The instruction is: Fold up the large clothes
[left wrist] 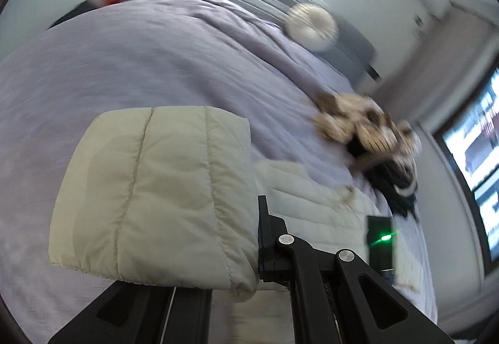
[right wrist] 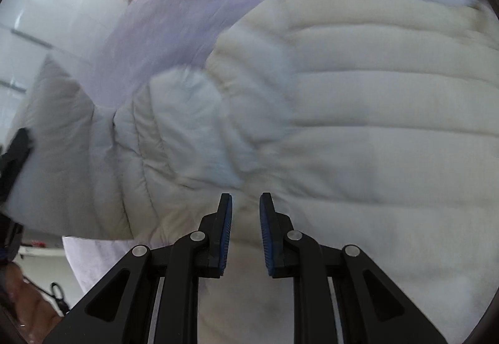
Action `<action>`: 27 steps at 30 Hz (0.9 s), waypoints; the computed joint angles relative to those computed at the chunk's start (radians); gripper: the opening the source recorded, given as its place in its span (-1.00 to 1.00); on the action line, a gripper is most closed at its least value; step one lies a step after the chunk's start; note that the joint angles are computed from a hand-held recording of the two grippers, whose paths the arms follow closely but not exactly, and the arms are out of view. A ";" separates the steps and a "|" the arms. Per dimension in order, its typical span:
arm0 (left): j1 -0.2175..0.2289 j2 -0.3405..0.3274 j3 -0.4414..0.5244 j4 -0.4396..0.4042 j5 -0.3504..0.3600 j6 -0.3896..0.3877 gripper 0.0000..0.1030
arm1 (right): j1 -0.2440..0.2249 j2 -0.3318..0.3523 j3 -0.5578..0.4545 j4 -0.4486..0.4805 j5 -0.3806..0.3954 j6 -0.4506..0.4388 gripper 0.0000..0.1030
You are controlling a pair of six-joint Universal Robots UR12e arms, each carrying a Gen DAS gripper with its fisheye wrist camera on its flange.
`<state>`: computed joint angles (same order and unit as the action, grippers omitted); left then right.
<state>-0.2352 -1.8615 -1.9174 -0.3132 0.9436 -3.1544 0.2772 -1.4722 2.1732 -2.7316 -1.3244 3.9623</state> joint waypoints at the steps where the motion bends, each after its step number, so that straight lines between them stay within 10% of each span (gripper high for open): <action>1: -0.024 -0.001 0.004 -0.005 0.011 0.017 -0.85 | -0.014 -0.034 0.025 0.000 -0.006 0.014 -0.61; 9: -0.223 -0.019 0.031 -0.158 0.144 0.183 -0.85 | -0.109 -0.315 0.202 0.149 -0.129 0.089 -0.60; 18: -0.390 -0.072 0.066 -0.218 0.418 0.270 -0.84 | -0.260 -0.604 0.364 0.312 -0.098 0.091 -0.60; 22: -0.400 -0.056 0.044 -0.182 0.453 0.292 0.97 | -0.307 -0.677 0.395 0.347 -0.081 0.090 -0.60; 27: -0.389 -0.009 0.008 -0.185 0.449 0.325 0.97 | -0.366 -0.749 0.416 0.408 -0.045 0.032 -0.50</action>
<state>-0.6237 -1.8703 -1.9091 -0.4980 1.3927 -2.8290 -0.0885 -2.2211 2.5893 -2.3236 -1.3696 3.9942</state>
